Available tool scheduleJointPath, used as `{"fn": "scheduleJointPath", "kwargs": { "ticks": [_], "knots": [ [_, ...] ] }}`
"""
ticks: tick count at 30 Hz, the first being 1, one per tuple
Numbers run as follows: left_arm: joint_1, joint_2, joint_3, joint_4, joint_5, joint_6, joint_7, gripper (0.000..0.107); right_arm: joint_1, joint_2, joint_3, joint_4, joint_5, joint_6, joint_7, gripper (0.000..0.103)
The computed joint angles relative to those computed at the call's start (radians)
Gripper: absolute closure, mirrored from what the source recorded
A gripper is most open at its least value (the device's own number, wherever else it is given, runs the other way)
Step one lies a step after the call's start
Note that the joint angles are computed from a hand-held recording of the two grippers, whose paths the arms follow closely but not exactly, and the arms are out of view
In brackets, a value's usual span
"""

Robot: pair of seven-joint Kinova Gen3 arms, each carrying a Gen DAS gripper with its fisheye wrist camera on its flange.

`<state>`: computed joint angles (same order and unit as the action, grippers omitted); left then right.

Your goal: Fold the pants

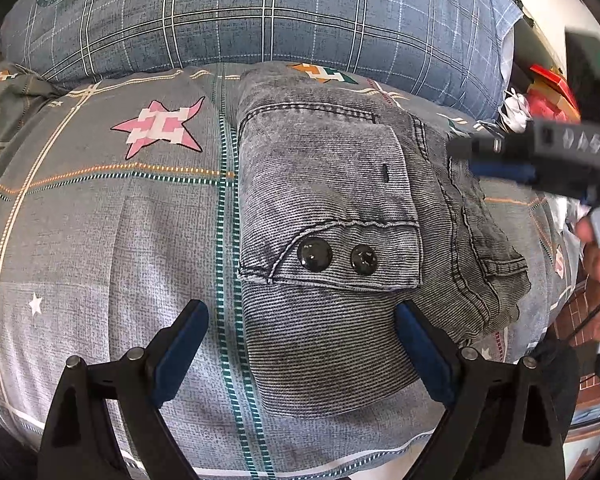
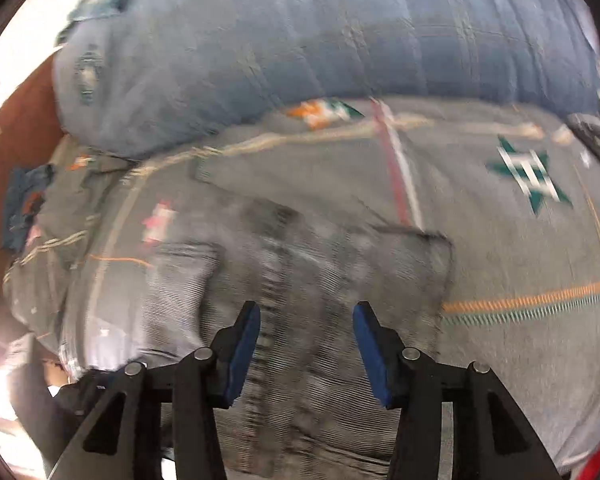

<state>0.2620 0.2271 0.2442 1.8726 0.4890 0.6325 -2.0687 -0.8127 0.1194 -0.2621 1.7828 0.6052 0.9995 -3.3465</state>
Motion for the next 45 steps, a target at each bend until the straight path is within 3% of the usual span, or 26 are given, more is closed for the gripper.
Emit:
{"fn": "scheduleJointPath", "kwargs": {
  "ticks": [2,5,8,10,12,15,20,23,24,25,26,27,32,35,39,41,43,45],
  "knots": [
    [-0.005,0.003,0.0,-0.001,0.007,0.005,-0.003,0.012,0.04,0.049,-0.033,-0.029,0.0,0.019,0.044,0.038],
    [-0.017,-0.001,0.005,0.0,0.027,0.022,-0.026,0.012,0.116,0.133,-0.079,-0.043,-0.089,0.042,0.153,0.028],
    [-0.029,-0.025,0.002,0.017,0.045,0.014,-0.06,0.012,0.053,0.105,0.011,-0.072,-0.136,0.062,0.194,0.024],
    [-0.05,-0.04,-0.014,0.036,0.111,0.013,-0.12,0.012,-0.015,0.085,0.084,-0.116,-0.129,0.097,0.237,0.024],
    [-0.102,-0.045,0.0,0.052,0.179,0.007,-0.165,0.012,-0.012,0.081,0.095,-0.188,-0.131,0.106,0.312,0.024],
    [-0.108,-0.008,-0.027,0.029,0.206,0.038,-0.156,0.012,0.103,0.148,-0.013,-0.326,-0.113,0.143,0.431,0.024],
    [-0.13,0.033,-0.019,0.013,0.244,0.081,-0.179,0.012,0.298,0.361,-0.221,-0.558,-0.067,0.208,0.635,0.024],
    [-0.137,0.05,-0.016,0.001,0.258,0.106,-0.191,0.012,0.298,0.476,-0.196,-0.697,-0.121,0.287,0.756,0.024],
    [-0.136,0.056,-0.015,-0.001,0.262,0.108,-0.192,0.012,0.284,0.506,-0.172,-0.742,-0.146,0.325,0.795,0.026],
    [-0.135,0.054,-0.013,0.004,0.267,0.099,-0.2,0.013,0.287,0.532,-0.164,-0.781,-0.178,0.362,0.819,0.056],
    [-0.131,0.053,-0.012,0.005,0.265,0.093,-0.203,0.013,0.295,0.557,-0.172,-0.81,-0.196,0.384,0.826,0.079],
    [-0.124,0.052,-0.011,0.006,0.261,0.087,-0.202,0.013,0.289,0.565,-0.167,-0.825,-0.198,0.395,0.84,0.084],
    [-0.088,0.034,-0.004,0.023,0.239,0.06,-0.18,0.014,0.134,0.542,0.0,-0.791,-0.064,0.432,0.722,0.088],
    [-0.044,0.019,-0.006,0.033,0.204,0.035,-0.177,0.014,0.18,0.478,-0.032,-0.7,-0.09,0.326,0.614,0.087],
    [-0.081,0.016,0.003,0.033,0.245,0.08,-0.176,0.014,0.193,0.341,-0.065,-0.527,-0.054,0.186,0.496,0.083],
    [-0.107,-0.005,-0.005,0.043,0.285,0.1,-0.202,0.014,0.204,0.297,-0.08,-0.48,-0.076,0.155,0.482,0.066],
    [-0.126,-0.036,-0.015,0.06,0.333,0.102,-0.246,0.014,0.174,0.273,-0.069,-0.454,-0.087,0.173,0.484,0.034],
    [-0.116,-0.047,-0.028,0.06,0.344,0.089,-0.244,0.014,0.149,0.264,-0.053,-0.429,-0.103,0.183,0.491,0.033]
  ]
}}
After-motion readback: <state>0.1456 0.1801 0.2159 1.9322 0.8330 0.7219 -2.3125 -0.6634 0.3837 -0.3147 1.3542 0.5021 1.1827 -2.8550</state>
